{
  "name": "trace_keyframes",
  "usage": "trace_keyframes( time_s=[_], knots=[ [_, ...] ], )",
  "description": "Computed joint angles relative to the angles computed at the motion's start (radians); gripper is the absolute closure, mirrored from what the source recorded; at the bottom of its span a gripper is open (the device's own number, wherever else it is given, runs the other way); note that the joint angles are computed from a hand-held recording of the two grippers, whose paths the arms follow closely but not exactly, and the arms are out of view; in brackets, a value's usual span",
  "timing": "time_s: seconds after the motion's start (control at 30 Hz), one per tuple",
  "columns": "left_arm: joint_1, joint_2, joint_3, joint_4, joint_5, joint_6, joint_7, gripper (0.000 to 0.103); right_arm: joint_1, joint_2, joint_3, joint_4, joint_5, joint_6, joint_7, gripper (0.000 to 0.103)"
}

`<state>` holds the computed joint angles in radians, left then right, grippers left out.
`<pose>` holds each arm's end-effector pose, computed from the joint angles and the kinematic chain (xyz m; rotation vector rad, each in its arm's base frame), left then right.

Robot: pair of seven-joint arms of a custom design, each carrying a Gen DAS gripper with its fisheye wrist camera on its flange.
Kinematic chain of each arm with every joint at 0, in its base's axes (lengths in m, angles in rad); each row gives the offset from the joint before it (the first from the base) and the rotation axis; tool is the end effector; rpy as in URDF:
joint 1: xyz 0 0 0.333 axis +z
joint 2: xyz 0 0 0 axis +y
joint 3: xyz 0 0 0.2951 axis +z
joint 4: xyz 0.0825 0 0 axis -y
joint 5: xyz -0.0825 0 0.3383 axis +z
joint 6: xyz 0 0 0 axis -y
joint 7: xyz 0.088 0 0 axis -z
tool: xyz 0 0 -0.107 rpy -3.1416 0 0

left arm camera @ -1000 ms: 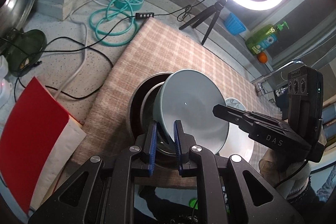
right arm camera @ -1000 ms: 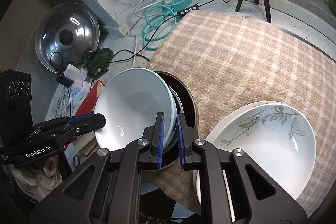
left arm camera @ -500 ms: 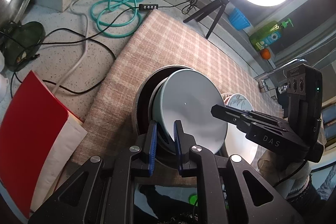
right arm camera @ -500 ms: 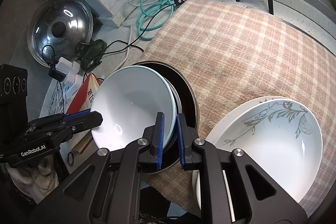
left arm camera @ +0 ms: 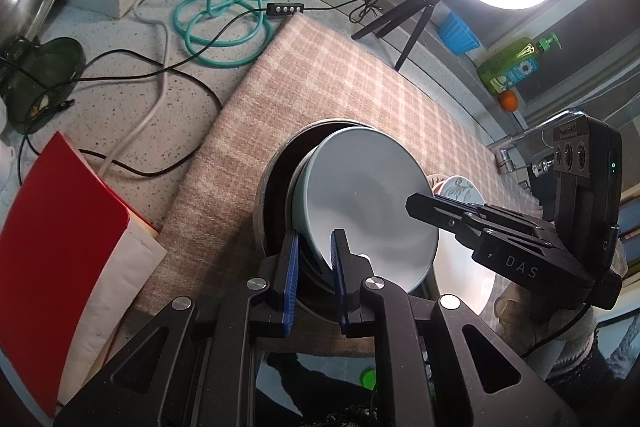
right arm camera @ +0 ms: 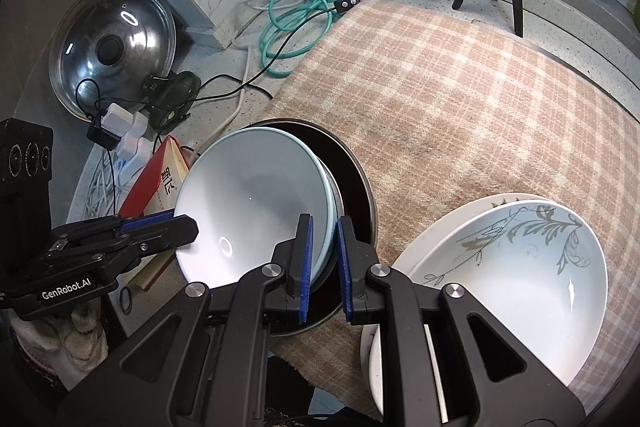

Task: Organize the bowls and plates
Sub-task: 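Lower the white bowl into the red-exterior bowl and open both grippers, then close both grippers on the rim of the nested steel bowl stack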

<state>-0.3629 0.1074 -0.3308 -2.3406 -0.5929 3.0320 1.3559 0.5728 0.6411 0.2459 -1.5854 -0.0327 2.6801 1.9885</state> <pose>0.4248 -0.2956 0.3626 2.1772 -1.9602 0.9252 0.4918 0.4798 0.3318 -2.1735 1.5293 0.0421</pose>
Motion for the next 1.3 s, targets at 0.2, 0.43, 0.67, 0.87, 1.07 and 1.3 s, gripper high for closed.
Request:
trace_keyframes(
  time_s=[0.2,0.43,0.67,0.87,1.07,1.3],
  knots=[
    [-0.003,-0.008,0.005,-0.007,0.016,0.002,-0.013,0.089,-0.008,-0.007,0.006,-0.021,0.005,0.026,-0.007,0.09],
    [0.001,-0.041,0.006,-0.034,-0.015,0.028,-0.01,0.079,-0.011,-0.074,-0.001,-0.132,-0.007,0.163,0.002,0.037],
    [-0.003,-0.071,0.04,-0.069,0.085,0.043,-0.118,0.054,-0.033,-0.12,-0.009,-0.19,-0.029,0.22,0.059,0.024],
    [0.005,-0.068,0.084,-0.086,0.355,0.012,-0.329,0.051,-0.065,-0.126,0.005,-0.214,-0.019,0.219,0.081,0.024],
    [0.019,-0.058,0.088,-0.081,0.473,-0.03,-0.4,0.052,-0.092,-0.121,0.02,-0.229,0.003,0.204,0.077,0.024],
    [0.022,-0.046,0.078,-0.075,0.456,-0.028,-0.377,0.052,-0.108,-0.12,0.028,-0.246,0.018,0.203,0.073,0.027]
  ],
)
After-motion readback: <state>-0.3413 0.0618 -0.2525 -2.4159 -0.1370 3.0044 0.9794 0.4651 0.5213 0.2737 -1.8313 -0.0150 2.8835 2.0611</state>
